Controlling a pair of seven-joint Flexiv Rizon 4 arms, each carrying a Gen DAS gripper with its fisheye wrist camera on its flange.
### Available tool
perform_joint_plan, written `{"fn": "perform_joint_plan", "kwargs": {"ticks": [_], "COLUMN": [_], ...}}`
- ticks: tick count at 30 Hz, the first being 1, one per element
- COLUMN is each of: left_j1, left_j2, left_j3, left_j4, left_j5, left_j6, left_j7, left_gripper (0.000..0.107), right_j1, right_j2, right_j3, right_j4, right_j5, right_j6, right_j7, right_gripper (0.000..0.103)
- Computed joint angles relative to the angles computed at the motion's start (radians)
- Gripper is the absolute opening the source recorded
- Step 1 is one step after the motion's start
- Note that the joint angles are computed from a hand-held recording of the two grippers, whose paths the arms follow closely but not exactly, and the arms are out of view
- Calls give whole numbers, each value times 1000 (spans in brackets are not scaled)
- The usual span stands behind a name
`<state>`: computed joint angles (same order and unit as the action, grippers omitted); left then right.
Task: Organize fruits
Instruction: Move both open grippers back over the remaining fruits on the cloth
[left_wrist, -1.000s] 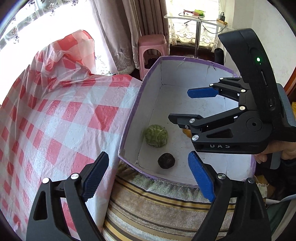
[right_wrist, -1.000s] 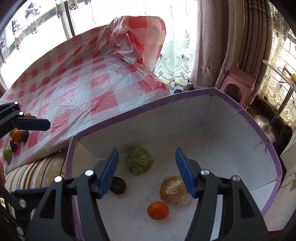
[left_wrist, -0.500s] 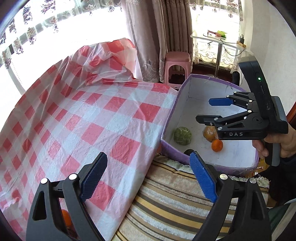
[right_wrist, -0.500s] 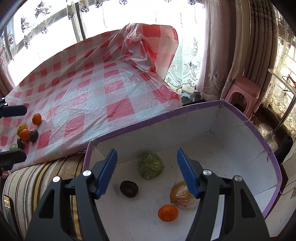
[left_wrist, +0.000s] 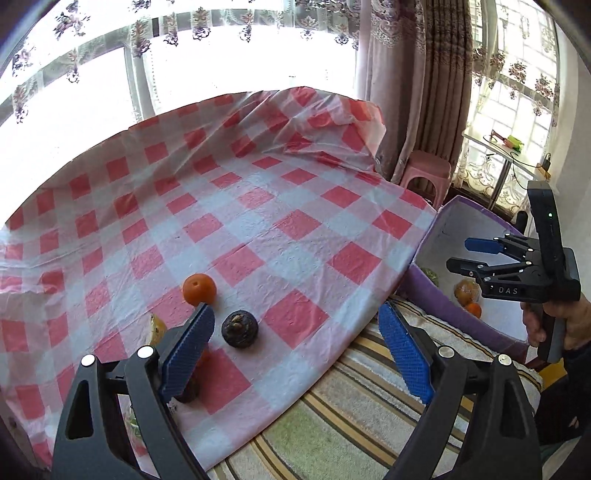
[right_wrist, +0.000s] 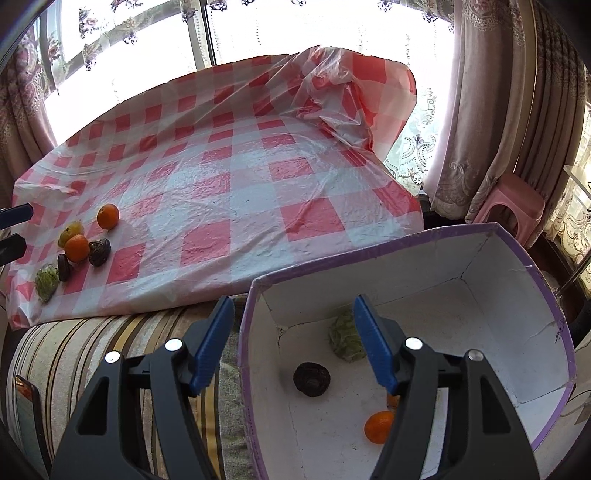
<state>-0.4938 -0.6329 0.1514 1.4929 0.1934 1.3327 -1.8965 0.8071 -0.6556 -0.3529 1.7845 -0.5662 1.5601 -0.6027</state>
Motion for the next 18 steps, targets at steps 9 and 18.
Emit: {"fn": "perform_joint_plan", "kwargs": {"ticks": [9, 18], "left_j1": [-13, -53], "left_j2": [67, 82], "left_j3": [80, 182], "left_j4": [195, 356], "left_j5": [-7, -108], "left_j6": [153, 297], "left_j7": [-165, -257], "left_gripper": [87, 87], "right_j1": [-49, -77], "right_j2": [-13, -47], "right_j3": [101, 192], "right_j4": [-56, -132], "right_j5": [-10, 3], "right_j6": [-16, -59], "right_j7": [-51, -104], "right_gripper": [67, 67]}}
